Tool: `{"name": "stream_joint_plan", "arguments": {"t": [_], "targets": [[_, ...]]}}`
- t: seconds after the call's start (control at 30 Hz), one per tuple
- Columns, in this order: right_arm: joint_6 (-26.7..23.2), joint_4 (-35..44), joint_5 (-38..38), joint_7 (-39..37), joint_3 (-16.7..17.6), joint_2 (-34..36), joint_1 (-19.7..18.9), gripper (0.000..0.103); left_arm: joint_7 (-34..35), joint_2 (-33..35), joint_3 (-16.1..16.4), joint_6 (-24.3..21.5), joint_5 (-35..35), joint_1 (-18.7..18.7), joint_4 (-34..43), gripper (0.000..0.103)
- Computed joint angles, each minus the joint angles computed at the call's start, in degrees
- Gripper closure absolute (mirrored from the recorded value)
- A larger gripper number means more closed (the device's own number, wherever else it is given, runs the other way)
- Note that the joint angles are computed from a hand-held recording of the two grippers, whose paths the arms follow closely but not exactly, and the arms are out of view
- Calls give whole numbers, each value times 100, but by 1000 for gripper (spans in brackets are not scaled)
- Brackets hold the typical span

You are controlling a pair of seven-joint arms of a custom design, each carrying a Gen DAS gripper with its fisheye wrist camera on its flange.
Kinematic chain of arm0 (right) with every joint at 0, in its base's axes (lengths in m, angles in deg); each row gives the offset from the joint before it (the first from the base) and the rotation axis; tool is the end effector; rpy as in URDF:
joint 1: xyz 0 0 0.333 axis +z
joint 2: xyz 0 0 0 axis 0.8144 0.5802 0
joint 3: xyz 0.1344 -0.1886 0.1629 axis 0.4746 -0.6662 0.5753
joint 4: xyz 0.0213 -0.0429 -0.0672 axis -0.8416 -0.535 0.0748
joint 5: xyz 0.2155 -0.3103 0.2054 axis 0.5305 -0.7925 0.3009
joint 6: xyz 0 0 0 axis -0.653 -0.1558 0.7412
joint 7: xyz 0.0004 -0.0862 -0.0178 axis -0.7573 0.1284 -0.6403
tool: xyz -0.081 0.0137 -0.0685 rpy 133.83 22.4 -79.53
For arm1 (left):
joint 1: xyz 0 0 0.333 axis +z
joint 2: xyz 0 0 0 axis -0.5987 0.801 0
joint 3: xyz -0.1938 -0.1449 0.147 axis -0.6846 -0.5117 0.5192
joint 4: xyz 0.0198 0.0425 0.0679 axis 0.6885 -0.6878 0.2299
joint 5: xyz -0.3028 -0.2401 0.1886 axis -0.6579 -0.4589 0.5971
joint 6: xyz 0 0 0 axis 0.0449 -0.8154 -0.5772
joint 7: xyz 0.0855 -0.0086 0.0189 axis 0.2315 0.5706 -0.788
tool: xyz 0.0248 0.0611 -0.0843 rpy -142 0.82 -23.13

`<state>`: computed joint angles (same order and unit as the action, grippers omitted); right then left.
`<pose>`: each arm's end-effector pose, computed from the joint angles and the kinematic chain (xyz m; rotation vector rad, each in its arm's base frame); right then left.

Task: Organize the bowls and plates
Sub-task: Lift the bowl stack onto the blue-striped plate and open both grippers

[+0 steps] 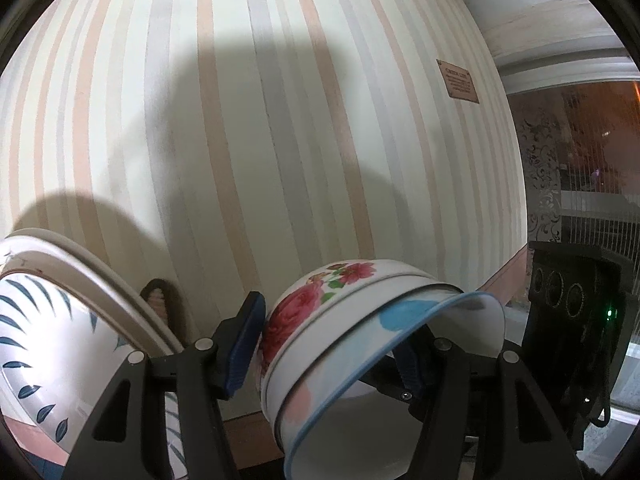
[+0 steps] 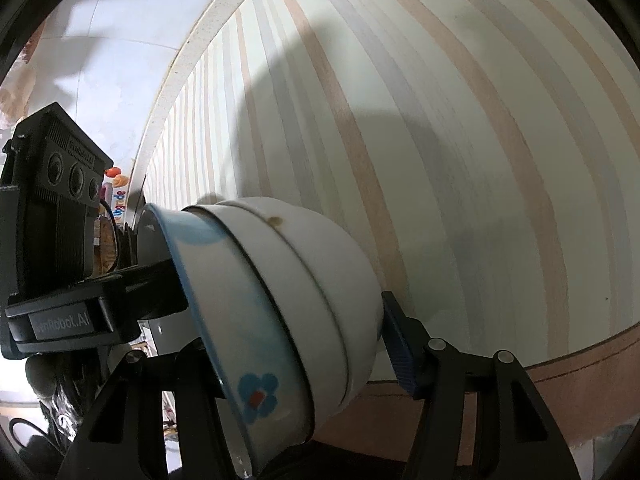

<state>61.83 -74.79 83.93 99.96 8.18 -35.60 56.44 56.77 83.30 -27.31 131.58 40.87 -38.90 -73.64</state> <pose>0.6740 0.0999 0.3958 -1.8194 1.9448 0.6826 0.6884 -0.1786 0.4419 2.0042 -1.8698 0.3474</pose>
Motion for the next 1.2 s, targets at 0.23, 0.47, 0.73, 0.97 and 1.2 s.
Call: {"name": "stream_joint_plan", "arguments": {"t": [0.23, 0.47, 0.73, 0.97, 1.2], "targets": [[-181, 227, 4, 9, 30, 14, 22, 42, -67, -161, 48, -95, -5, 78, 55, 46], [-487, 836, -53, 54, 134, 248, 139, 42, -83, -654, 192, -59, -62, 272, -317, 46], [-1059, 1992, -150, 99, 394, 940, 377, 42, -179, -1447, 477, 91, -95, 548, -1169, 46], [-1574, 2925, -235, 125, 621, 1636, 630, 42, -362, -2066, 728, 273, -108, 755, -2029, 46], [-1888, 3775, -463, 337, 739, 2388, 989, 42, -454, -2318, 867, 378, -273, 889, -2586, 46]]}}
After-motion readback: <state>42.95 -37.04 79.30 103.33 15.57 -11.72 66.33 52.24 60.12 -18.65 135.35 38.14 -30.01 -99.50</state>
